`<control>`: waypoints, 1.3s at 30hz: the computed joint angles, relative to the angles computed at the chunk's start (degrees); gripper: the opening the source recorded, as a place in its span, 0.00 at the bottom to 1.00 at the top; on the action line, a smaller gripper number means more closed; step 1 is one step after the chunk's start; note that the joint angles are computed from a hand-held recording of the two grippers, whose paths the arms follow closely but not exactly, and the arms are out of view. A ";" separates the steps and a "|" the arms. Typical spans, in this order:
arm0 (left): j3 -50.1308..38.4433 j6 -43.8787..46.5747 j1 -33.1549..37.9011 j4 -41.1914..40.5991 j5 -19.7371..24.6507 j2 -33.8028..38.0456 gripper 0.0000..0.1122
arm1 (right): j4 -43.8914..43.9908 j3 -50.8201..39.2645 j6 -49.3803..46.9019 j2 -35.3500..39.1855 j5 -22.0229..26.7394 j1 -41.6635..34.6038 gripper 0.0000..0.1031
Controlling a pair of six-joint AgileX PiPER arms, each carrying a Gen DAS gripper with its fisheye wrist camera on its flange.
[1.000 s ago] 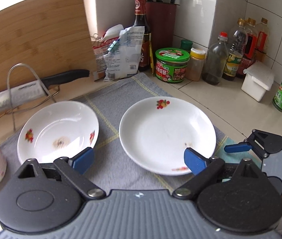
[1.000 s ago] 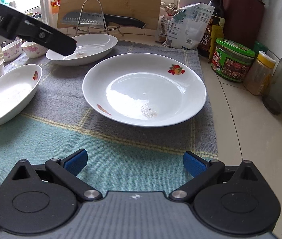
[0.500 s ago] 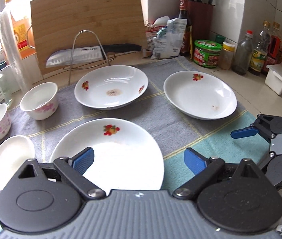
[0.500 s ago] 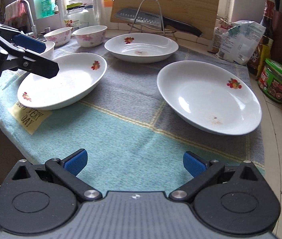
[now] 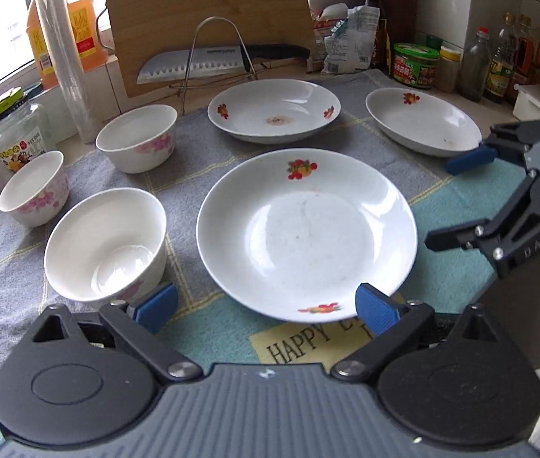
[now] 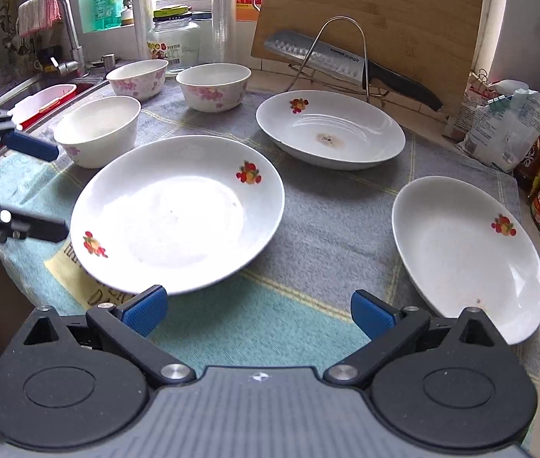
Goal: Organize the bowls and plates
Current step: 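Move the right tool to the large white plate by the card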
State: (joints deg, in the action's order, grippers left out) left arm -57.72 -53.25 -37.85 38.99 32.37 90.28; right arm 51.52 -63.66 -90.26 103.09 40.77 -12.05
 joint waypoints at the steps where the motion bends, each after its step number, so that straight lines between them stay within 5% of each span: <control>1: 1.18 1.65 0.95 -1.02 -1.44 -0.36 0.88 | -1.09 -0.72 2.80 0.35 -0.35 1.31 1.00; 9: 6.75 18.60 7.55 -13.25 -11.70 -0.33 0.88 | -11.69 -6.60 24.52 5.08 -1.57 9.48 1.00; 18: 6.88 32.70 11.30 -25.31 -15.54 1.92 0.88 | -17.27 -13.23 35.53 9.90 2.07 11.70 1.00; 39: 0.51 19.80 8.52 -15.97 -9.38 6.74 0.91 | -29.42 -21.29 41.96 13.65 5.83 15.58 1.00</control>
State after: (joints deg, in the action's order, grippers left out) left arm -57.21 -33.45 -29.33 23.02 22.99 97.02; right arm 22.10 -84.95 -48.29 116.73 46.61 3.53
